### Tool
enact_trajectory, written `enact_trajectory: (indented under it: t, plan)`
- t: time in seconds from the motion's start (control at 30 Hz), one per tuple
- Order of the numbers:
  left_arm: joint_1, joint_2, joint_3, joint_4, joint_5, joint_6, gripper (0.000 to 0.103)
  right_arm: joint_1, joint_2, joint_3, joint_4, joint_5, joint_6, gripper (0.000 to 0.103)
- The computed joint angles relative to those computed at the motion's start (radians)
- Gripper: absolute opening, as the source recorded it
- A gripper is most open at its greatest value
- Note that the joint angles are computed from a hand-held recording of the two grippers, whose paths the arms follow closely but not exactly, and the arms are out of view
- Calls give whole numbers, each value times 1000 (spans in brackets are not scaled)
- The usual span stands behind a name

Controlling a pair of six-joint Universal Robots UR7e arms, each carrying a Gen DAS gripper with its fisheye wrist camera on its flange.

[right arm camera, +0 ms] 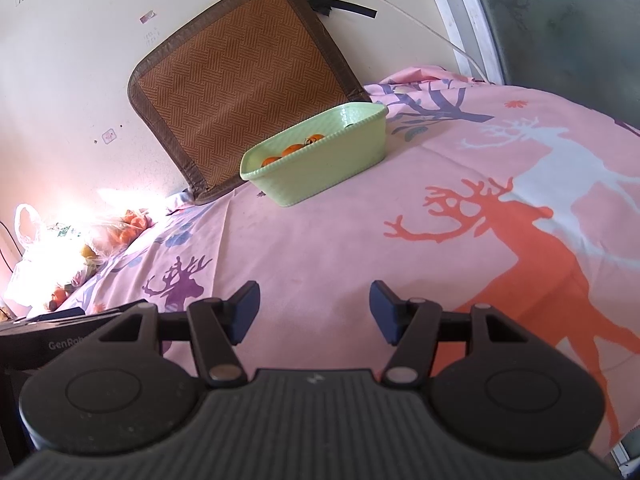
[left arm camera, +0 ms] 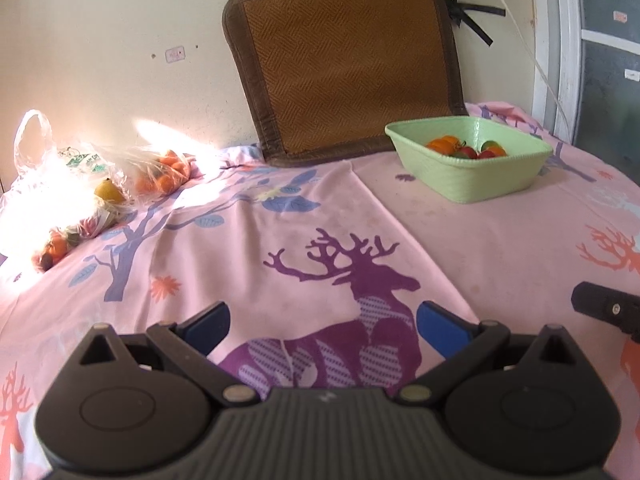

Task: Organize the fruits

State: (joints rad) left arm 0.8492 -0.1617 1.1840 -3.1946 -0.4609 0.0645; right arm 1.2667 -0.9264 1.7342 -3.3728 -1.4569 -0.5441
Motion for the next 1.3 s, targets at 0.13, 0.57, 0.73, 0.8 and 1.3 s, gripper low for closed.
enact_trajectory:
  t: [0.13,0.57,0.73,0.8,1.3]
  plan:
    - [2,-8,10,29,-6,-27,103,-1,-2,2,-1,1,2,63]
    - [-2,1,1,16,21,-10,103,-1,-7,8,-5,6,0,63]
    - [-2,4,-3,2,24,4,103,-1,-7,9,-5,6,1,63]
    - [-3,6,-6,-5,30,9,103,-1,-8,8,-4,7,-1,63]
    - [-15,29,-29,-19,38,77,103,-2,-9,7,-1,7,1,63]
